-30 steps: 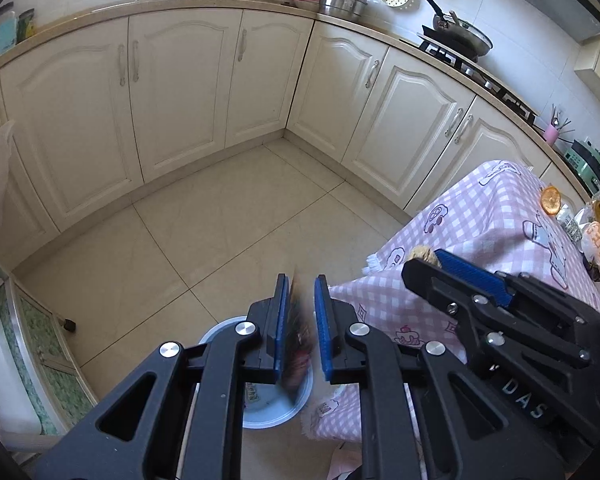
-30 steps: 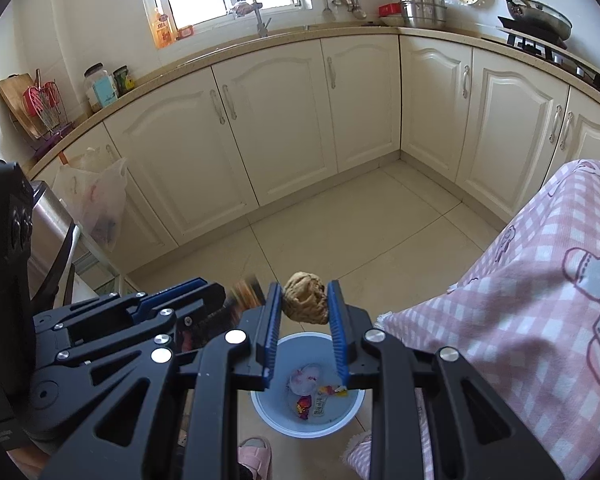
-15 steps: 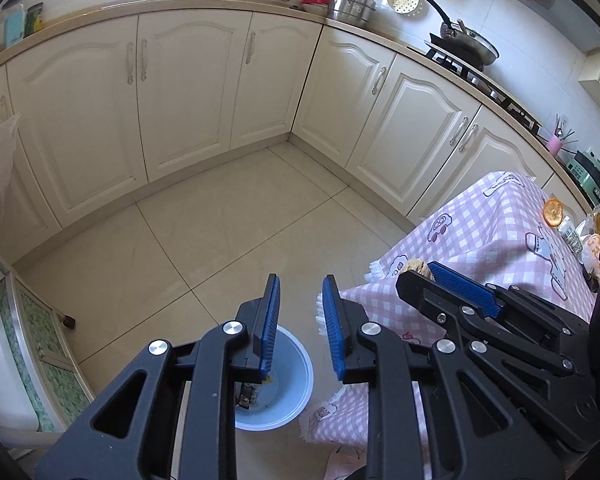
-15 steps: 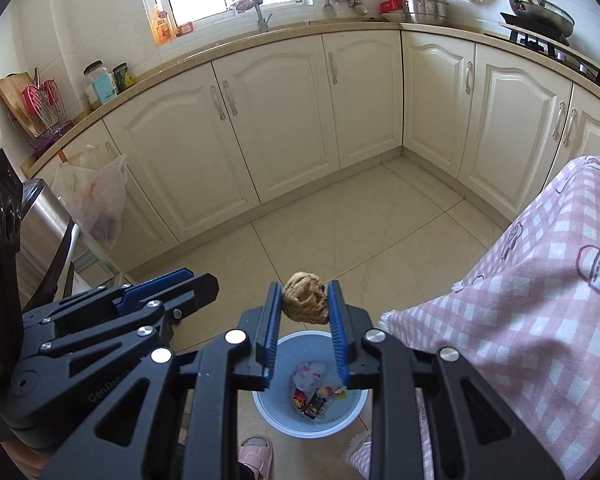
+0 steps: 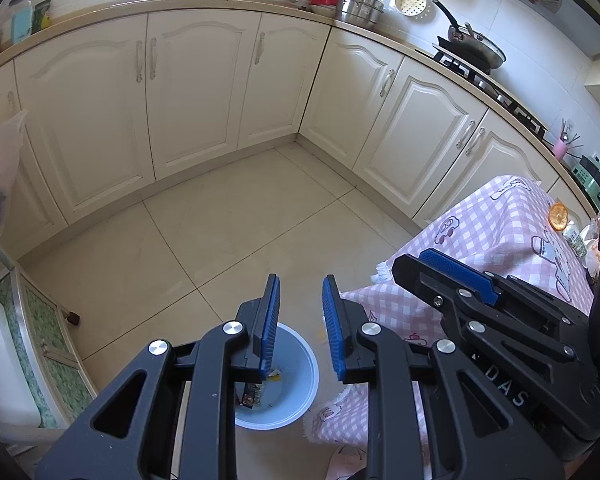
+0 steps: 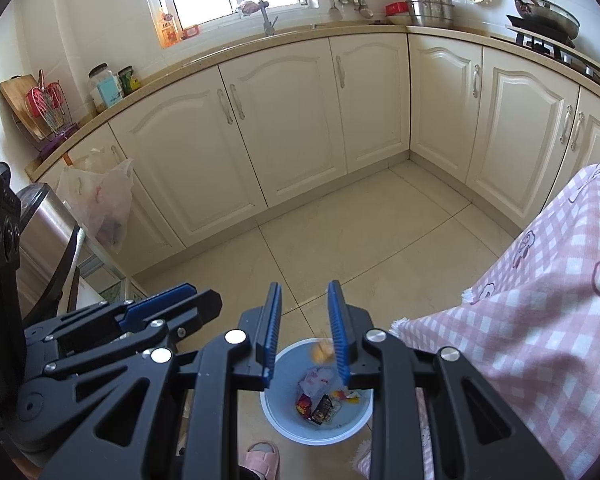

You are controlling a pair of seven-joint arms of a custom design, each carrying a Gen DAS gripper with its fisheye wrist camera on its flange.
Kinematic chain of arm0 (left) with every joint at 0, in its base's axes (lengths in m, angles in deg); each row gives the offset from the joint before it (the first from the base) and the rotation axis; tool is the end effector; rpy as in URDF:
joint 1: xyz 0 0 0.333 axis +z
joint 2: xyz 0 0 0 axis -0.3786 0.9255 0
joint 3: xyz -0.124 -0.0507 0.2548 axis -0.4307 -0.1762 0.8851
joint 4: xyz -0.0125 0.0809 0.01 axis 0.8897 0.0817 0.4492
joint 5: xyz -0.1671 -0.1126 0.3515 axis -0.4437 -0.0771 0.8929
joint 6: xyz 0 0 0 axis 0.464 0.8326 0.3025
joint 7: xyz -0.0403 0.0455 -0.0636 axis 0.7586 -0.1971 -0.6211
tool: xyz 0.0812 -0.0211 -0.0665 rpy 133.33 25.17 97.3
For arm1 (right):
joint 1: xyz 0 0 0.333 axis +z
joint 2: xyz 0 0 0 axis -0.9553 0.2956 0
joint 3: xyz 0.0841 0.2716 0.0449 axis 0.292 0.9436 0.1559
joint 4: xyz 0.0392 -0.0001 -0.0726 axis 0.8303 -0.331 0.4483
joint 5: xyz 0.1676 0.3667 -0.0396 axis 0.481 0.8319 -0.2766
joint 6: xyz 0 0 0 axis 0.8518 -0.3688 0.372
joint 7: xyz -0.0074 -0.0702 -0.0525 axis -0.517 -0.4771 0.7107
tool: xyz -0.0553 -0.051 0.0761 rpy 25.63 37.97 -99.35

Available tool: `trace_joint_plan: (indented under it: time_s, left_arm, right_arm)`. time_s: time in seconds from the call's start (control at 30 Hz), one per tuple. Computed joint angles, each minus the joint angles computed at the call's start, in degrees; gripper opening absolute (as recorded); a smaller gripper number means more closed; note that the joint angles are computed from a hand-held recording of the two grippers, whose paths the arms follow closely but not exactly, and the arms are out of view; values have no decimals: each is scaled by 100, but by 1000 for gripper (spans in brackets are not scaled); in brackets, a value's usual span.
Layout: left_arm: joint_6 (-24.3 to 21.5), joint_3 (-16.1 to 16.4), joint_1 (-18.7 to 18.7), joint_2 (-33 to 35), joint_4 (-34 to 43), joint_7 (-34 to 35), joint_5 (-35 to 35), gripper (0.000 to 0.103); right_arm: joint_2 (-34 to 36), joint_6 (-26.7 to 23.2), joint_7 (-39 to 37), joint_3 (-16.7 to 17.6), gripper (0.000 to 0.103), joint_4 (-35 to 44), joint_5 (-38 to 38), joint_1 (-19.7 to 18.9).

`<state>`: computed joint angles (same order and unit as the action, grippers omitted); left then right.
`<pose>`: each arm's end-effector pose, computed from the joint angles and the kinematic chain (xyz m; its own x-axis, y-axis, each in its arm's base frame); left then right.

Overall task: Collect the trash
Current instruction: 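Move both tools back toward the table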

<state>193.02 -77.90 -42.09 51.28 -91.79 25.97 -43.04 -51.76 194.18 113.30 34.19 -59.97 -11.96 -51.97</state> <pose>0.6526 -0.2795 0.4118 -0.0909 -0.9671 0.2374 -0.7607 -0.0864 -0.6433 0.6586 0.3378 0.4222 0.2633 -0.9437 -0.2002 -0.7379 -0.0634 -0.6719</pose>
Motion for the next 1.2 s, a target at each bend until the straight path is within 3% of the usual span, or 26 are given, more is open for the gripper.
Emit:
trace_joint_plan:
  time_s: [0.2,0.4,0.53,0.73,0.93,1.2]
  left_arm:
    - [-8,21,-12,-25,-15,-77,29,21]
    - [32,-60,-6,-65,24,20,3,21]
    - [112,-183,-59,-83,158,178,-61,21]
    - [107,-359,-332,38,630,490,-80,21]
    - [-114,-595,-746,480,1541,963,-121,23]
    - [-813,-756,-1488,1581,3421,1504,-259,38]
  right_arm:
    - [62,-60,25,-13,31,90,26,-2]
    - [-214,73,208,-177,31,-200,-153,62]
    - [-752,222,779,-574,31,-723,-697,224]
    - [-1900,449,1907,-1008,31,-1852,-1832,149]
    - [-3171,418,3137,-1122,34,-2990,-3143,-378]
    - [-4754,359,4163,-879,38,-4434,-4078,-1731]
